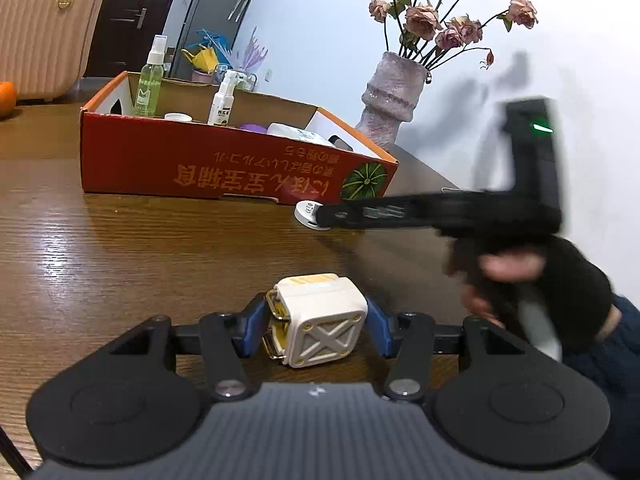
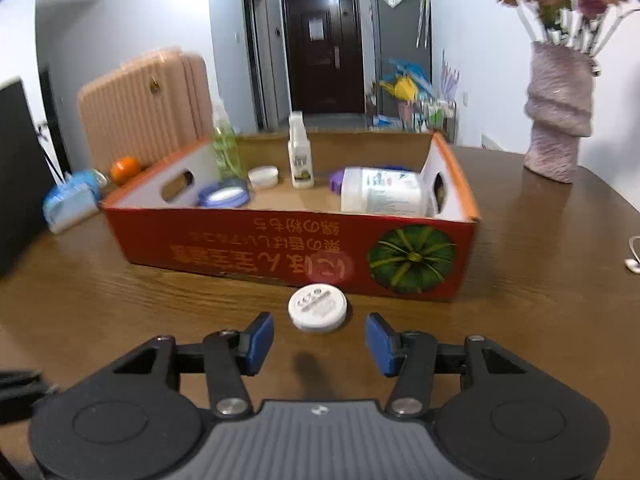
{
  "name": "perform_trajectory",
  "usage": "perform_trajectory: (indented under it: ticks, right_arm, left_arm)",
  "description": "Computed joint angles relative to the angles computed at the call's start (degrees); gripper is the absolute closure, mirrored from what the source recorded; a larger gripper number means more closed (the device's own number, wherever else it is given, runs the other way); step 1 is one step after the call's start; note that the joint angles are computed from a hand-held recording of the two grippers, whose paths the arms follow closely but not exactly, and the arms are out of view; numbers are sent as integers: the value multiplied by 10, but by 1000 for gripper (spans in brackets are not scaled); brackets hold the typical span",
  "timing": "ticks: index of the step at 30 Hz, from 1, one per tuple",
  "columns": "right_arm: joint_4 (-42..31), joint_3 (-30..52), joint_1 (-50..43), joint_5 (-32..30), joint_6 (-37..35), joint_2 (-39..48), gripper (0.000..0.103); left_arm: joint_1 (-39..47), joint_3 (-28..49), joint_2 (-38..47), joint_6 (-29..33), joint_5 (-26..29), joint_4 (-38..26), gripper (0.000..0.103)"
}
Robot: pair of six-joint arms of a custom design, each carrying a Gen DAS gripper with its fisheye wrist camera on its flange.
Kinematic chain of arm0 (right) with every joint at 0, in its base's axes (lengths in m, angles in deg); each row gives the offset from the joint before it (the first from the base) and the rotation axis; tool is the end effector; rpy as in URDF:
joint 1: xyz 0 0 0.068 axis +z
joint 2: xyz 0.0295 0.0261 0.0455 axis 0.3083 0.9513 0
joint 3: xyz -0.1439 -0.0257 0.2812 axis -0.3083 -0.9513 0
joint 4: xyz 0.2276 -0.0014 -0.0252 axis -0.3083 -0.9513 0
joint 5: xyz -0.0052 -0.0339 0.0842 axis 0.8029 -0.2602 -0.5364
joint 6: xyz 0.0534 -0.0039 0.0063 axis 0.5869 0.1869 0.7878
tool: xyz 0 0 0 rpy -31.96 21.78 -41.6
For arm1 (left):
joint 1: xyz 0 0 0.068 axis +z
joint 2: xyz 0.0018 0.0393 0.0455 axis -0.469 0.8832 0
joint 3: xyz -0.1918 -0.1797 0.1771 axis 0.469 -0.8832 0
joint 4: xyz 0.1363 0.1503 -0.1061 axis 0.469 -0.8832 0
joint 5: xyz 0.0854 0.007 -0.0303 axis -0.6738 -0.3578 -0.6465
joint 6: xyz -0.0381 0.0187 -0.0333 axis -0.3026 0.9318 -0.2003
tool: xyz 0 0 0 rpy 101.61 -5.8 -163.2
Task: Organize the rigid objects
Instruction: 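Carry the plug and round tin toward the cardboard box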
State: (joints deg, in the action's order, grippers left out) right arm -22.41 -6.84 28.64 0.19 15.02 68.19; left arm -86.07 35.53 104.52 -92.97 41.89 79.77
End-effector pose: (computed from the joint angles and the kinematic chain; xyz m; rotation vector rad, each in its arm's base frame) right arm 0.3388 0.0769 0.0529 -0.5629 2.1765 0.4316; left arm 0.1778 -0.2489 0.0331 -0.0697 2.1541 -0.4139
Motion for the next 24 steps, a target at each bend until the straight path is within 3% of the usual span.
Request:
perform_trajectory:
  ticks: [5, 6, 12, 17, 24]
  right_arm:
    - [-62, 65, 29, 40, 9, 15, 54]
    - [-67, 70, 32, 44, 10, 17, 63]
    - [-42, 21, 33, 41, -13, -3, 65]
    - [59, -111, -10, -15, -35, -42, 65]
    - [282, -320, -90, -112, -84, -22, 65]
  left_arm:
    - [1, -1, 3, 13, 6, 10, 51]
    - [1, -2, 4, 12, 8, 13, 51]
    - [-6, 1, -9, -6, -16, -23, 51]
    - [-43, 9, -51, -86, -82, -152, 51]
    - [-127, 57, -133, -252, -173, -437, 51]
